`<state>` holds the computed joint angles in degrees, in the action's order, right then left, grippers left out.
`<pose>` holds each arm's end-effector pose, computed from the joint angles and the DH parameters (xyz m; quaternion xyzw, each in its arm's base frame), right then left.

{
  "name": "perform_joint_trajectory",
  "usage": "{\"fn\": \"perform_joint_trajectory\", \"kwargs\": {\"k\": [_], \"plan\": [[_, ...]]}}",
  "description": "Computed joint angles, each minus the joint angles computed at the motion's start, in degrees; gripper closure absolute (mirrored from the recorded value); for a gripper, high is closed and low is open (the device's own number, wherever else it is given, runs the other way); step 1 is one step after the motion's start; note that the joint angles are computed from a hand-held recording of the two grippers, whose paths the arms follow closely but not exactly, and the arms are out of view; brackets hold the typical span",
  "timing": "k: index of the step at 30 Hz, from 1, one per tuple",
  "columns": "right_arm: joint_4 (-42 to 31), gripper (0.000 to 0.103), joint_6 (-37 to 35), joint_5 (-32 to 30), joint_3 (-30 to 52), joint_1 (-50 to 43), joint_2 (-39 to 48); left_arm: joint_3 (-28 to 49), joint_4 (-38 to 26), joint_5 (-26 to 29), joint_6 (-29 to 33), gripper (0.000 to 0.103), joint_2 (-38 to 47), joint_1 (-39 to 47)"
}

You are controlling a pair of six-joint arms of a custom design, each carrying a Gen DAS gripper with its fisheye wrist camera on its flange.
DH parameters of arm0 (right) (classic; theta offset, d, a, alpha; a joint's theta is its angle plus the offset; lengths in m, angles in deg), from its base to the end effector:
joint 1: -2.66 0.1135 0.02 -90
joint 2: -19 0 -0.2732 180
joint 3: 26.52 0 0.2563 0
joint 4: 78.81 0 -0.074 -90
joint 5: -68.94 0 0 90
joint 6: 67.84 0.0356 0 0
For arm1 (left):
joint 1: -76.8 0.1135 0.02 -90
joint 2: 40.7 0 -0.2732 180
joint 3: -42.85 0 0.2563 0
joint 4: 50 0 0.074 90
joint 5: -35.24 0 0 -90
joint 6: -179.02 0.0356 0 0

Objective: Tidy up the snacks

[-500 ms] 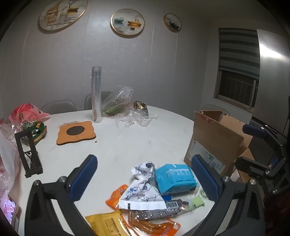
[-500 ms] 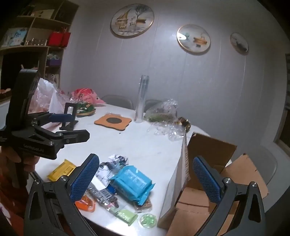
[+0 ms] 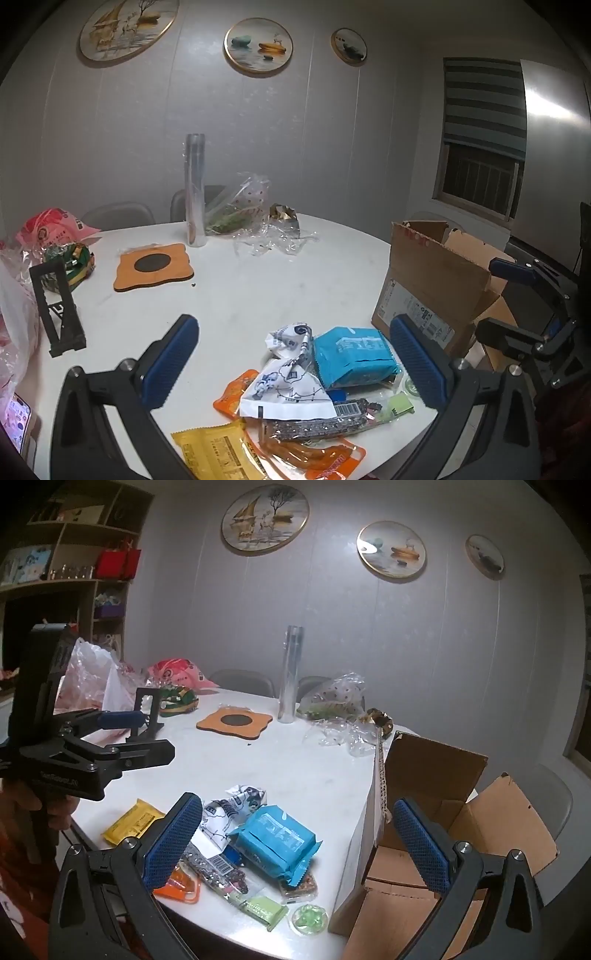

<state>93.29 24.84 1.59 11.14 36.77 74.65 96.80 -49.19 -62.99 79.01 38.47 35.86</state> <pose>0.1780 0.1040 0.2132 -0.1248 0.8282 0.0063 0.5463 0.2300 -0.1927 0.2275 0.1861 0.8185 -0.1779 0.5137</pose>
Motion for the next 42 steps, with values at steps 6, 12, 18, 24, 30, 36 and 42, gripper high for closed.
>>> {"fn": "perform_joint_trajectory", "kwargs": {"k": [6,12,18,24,30,36,42], "plan": [[-0.4,0.000,-0.2,0.9,-0.5,1.0,-1.6,-0.5,-0.2,1.3,-0.1,0.001,-0.7,0.8],[0.9,0.000,-0.2,1.6,-1.4,2.1,-1.2,-0.8,-0.3,0.4,-0.1,0.001,-1.1,0.9],[0.7,0.000,0.0,2.6,-1.4,3.1,-0.9,-1.4,-0.4,0.2,0.0,0.001,-1.5,1.0],[1.4,0.000,0.0,2.6,-1.7,2.9,-0.8,-1.4,-0.5,0.2,0.2,0.001,-1.5,1.1],[1.5,0.000,-0.1,3.3,-1.6,3.4,-0.9,-1.8,-0.1,0.0,0.2,0.001,-1.7,0.8],[1.5,0.000,0.0,3.8,-1.6,4.2,-1.5,-2.1,0.2,0.0,0.1,0.001,-1.9,0.7],[1.8,0.000,0.5,4.6,-1.9,4.7,-2.0,-2.1,0.0,0.0,0.1,0.001,-1.9,0.7]]}}
